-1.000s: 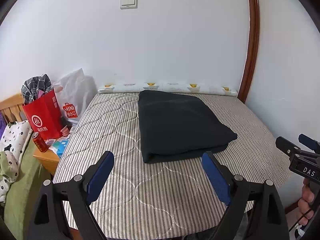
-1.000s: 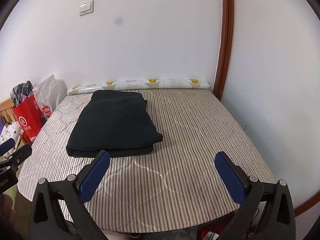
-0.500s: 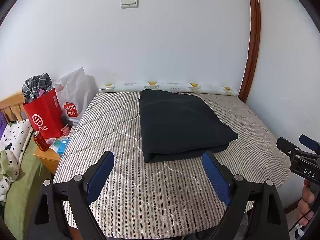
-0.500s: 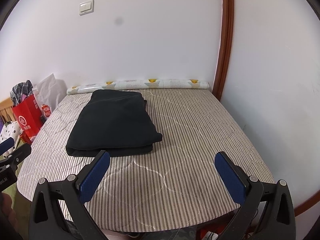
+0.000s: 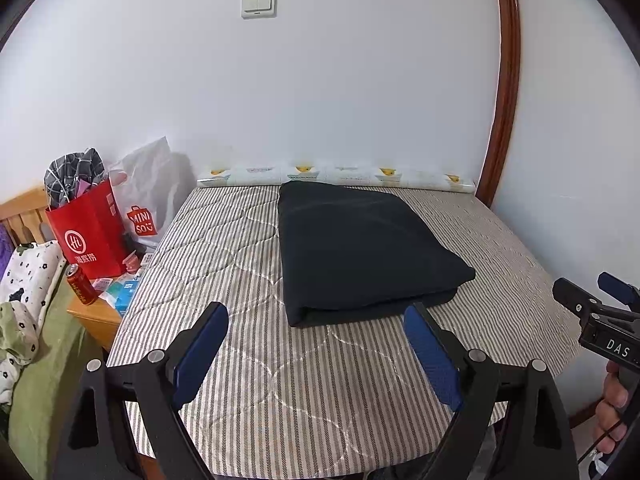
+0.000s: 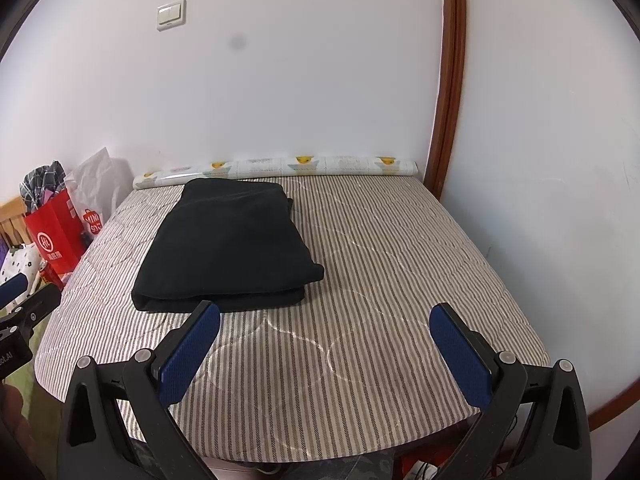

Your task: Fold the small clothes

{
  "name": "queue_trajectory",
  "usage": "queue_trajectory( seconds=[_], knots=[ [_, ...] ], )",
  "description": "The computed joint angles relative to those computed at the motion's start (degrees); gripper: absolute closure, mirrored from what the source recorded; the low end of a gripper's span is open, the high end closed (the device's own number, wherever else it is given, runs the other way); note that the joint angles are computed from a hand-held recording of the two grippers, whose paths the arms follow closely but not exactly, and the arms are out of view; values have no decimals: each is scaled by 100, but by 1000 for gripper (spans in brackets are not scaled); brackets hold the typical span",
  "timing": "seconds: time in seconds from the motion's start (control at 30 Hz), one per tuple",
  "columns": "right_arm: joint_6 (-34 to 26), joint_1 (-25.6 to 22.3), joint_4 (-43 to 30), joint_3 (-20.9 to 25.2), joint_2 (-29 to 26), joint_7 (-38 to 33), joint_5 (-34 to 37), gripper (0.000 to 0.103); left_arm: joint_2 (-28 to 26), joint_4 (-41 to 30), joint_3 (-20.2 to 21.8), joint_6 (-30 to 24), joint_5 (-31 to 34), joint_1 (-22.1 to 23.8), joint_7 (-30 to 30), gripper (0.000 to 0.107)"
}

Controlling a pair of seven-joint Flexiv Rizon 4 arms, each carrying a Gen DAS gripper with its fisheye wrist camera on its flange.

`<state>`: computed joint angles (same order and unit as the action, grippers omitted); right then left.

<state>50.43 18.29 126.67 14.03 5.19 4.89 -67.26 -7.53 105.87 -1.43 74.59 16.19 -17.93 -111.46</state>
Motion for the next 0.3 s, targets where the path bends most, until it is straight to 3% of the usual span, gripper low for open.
queue_trajectory(
  seconds=[0.3],
  knots=[
    [-25,5,13,13,22,52,-44,0,-6,-30,-5,-15,42,-8,-17,17]
  ],
)
